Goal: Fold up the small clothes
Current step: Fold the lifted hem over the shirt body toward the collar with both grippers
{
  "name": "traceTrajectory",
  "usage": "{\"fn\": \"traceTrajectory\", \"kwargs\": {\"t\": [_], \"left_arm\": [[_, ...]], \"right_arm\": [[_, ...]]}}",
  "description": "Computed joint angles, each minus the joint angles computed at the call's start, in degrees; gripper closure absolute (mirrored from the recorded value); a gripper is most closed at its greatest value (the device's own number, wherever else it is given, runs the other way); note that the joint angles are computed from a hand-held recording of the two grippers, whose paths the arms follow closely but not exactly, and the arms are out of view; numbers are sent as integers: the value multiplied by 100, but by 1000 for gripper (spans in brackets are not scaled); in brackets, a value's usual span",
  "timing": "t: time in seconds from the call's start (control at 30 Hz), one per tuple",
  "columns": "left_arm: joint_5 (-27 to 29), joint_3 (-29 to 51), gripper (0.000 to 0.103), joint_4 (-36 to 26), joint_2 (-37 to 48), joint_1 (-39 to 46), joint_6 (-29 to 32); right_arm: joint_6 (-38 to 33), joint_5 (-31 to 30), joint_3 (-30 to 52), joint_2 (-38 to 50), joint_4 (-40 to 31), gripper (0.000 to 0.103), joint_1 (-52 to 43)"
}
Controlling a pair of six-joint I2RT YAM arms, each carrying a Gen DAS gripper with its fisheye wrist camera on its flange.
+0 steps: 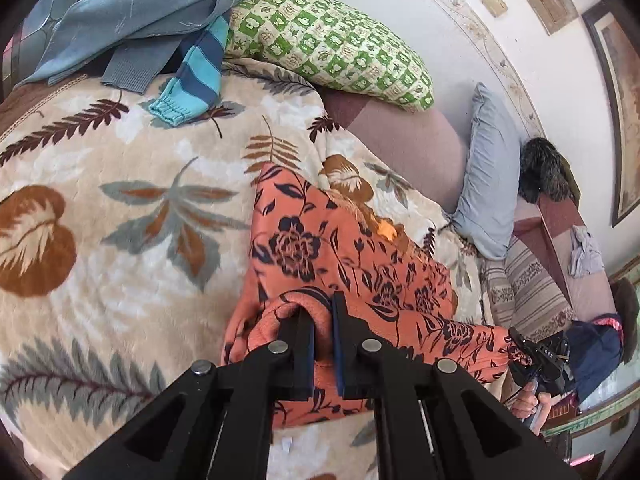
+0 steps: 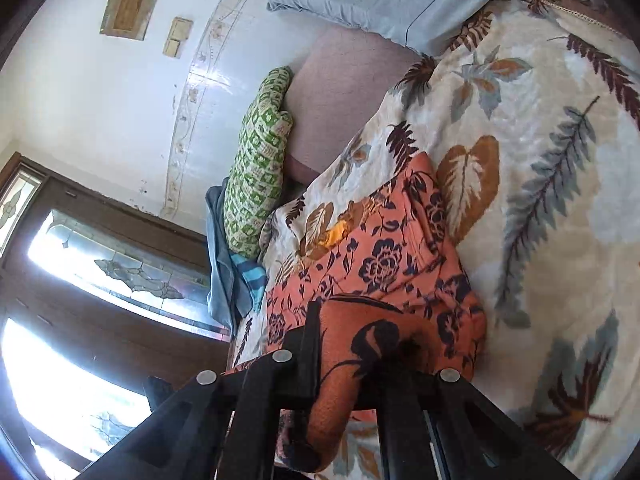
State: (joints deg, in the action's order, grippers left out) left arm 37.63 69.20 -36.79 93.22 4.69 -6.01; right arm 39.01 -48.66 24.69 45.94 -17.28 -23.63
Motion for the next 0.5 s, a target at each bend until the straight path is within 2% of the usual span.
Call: {"fn": "traceTrajectory", "kwargs": {"t": [0.13, 0.27, 0.3, 0.4, 0.43, 0.5], "left_arm": [[-331, 1559, 96, 46, 1455, -319, -433], [-612, 3416, 95, -189, 2904, -547, -762], [-691, 3897, 94, -280, 3276, -601, -820], [-681, 4959, 94, -552, 4228, -709, -1140], [-652, 4891, 93, -386, 4304, -713, -1369], [-513, 4006, 93, 593, 3999, -666, -1837]], "right_arm": [[904, 585, 444, 2359, 2587, 97, 566], [1723, 870, 1113, 4386, 4270, 94, 697], [1870, 926, 1297, 4819, 4487, 93, 694], [1696, 844, 2033, 5938, 4209, 93, 575], [1649, 798, 2147, 6183, 4188, 93, 503], [1749, 540, 2174, 6526, 4429, 93, 289]]}}
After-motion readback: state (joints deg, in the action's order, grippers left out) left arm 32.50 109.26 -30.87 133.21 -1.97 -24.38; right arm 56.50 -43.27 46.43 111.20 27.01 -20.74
